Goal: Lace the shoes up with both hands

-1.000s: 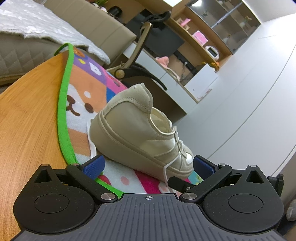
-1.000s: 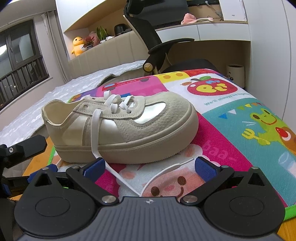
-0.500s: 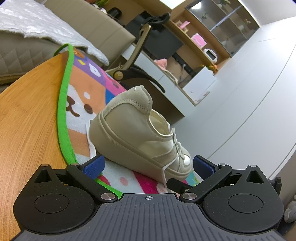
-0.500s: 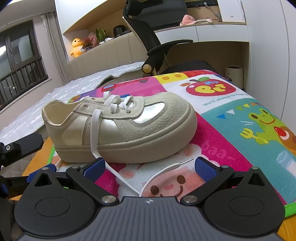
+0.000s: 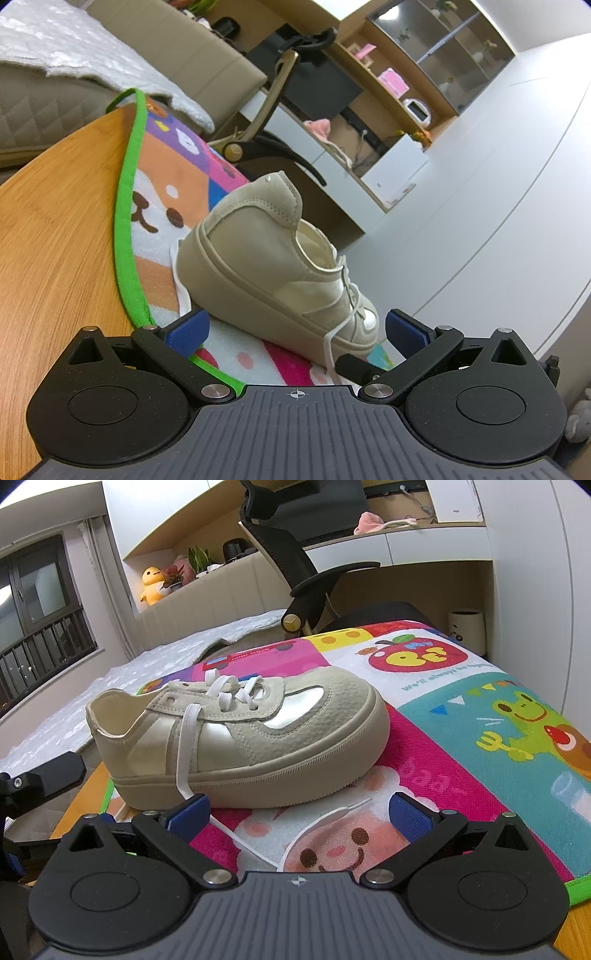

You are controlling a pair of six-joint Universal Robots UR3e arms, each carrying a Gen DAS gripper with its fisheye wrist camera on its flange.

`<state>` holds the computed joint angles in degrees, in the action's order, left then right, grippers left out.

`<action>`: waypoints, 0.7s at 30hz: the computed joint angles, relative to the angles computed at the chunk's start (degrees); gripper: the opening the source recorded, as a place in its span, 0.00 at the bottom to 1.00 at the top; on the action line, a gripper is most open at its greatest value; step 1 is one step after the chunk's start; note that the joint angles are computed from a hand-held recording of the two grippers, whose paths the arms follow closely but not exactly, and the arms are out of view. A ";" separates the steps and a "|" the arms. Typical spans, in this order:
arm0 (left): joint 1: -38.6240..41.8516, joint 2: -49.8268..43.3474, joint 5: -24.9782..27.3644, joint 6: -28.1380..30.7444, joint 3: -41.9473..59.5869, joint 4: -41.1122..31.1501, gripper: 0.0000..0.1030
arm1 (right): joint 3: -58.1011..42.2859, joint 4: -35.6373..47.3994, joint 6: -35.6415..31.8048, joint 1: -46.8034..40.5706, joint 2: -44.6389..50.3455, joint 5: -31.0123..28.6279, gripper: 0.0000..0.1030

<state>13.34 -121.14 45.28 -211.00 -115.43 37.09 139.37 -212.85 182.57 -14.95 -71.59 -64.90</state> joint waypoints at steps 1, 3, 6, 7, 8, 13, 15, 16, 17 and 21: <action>0.03 0.02 -0.07 0.13 -0.07 0.02 1.00 | 0.26 -0.58 0.34 -0.08 0.13 0.19 1.00; 0.18 -0.08 -0.14 -0.04 -0.33 0.45 1.00 | 0.41 -1.23 0.76 -0.07 0.37 0.39 1.00; 0.30 -0.17 -0.22 0.01 -0.62 0.85 1.00 | 0.64 -2.24 1.17 -0.46 0.92 1.13 1.00; 0.16 0.12 0.05 0.37 -0.76 0.41 1.00 | 0.70 -2.54 1.32 -0.65 1.10 1.44 1.00; 0.09 0.25 0.19 0.52 -0.89 0.32 1.00 | 0.70 -2.70 1.43 -0.77 1.23 1.63 1.00; 0.51 -0.18 -0.39 -0.53 -1.55 2.35 1.00 | -0.22 -1.85 1.23 0.45 1.34 -0.06 1.00; 0.54 -0.28 -0.47 -0.83 -1.64 2.76 1.00 | -0.25 -1.73 1.22 0.72 1.23 -0.50 1.00; 0.56 -0.34 -0.52 -0.97 -1.69 2.97 1.00 | -0.28 -1.79 1.25 0.80 1.27 -0.64 1.00; 0.58 -0.39 -0.55 -1.11 -1.73 3.15 1.00 | -0.25 -1.86 1.30 0.82 1.29 -0.73 1.00; 0.34 0.02 -0.16 -0.61 -1.96 2.56 1.00 | -0.21 -1.59 1.16 1.53 1.01 -1.96 1.00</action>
